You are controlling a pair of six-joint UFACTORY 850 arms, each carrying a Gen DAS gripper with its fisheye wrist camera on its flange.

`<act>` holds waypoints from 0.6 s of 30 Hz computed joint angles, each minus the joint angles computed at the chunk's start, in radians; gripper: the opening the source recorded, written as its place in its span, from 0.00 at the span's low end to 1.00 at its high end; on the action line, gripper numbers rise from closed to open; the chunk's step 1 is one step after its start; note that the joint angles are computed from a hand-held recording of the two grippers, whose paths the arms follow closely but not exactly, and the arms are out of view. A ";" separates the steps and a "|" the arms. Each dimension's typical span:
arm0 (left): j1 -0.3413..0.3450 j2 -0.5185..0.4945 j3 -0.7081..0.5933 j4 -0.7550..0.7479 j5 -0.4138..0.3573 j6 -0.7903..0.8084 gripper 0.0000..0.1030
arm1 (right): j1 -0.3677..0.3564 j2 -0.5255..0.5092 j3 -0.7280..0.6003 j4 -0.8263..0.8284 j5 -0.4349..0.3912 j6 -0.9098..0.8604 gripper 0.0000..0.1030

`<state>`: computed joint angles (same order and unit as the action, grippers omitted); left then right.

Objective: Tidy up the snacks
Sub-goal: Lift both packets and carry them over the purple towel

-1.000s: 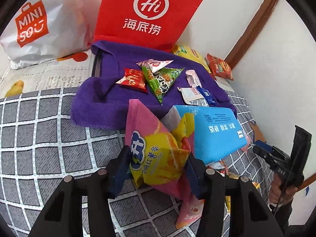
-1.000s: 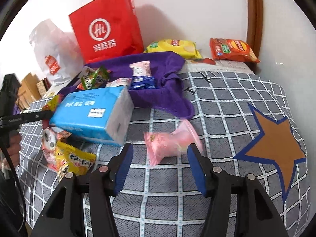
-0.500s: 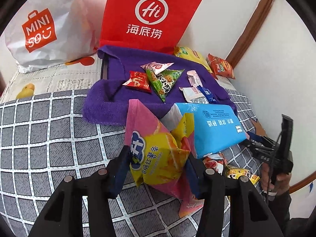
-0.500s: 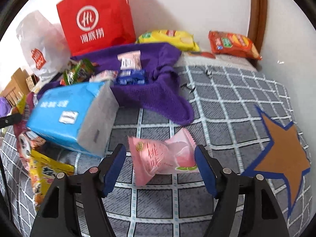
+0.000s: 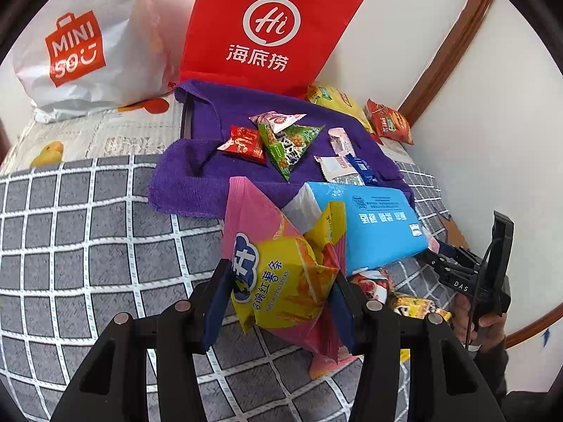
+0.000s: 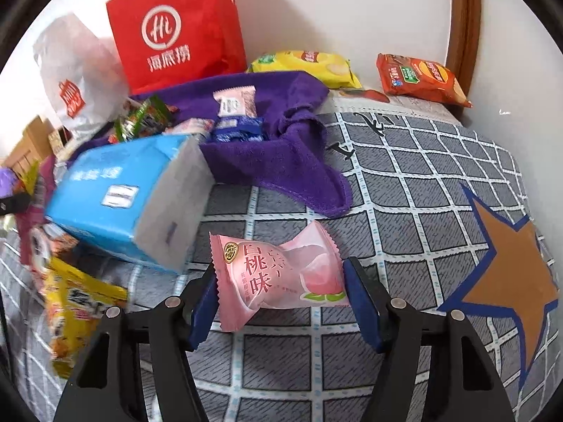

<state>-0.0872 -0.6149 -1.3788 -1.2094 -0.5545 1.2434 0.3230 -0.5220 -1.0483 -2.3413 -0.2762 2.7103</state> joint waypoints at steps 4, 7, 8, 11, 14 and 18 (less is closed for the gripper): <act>0.003 0.017 0.015 -0.011 0.007 0.002 0.48 | 0.011 0.035 0.023 0.008 -0.021 0.002 0.64; 0.003 0.035 0.030 -0.023 0.001 0.013 0.48 | 0.022 0.077 0.049 -0.038 -0.033 0.058 0.64; 0.001 0.042 0.036 -0.027 0.002 0.019 0.48 | 0.024 0.089 0.056 -0.061 -0.037 0.083 0.64; -0.006 0.063 0.052 -0.042 0.011 0.036 0.48 | 0.039 0.124 0.068 -0.088 -0.053 0.111 0.64; -0.012 0.075 0.055 -0.051 0.007 0.043 0.48 | 0.054 0.149 0.064 -0.075 -0.061 0.096 0.64; -0.023 0.086 0.046 -0.035 0.010 0.023 0.48 | 0.065 0.167 0.047 -0.073 -0.053 0.091 0.64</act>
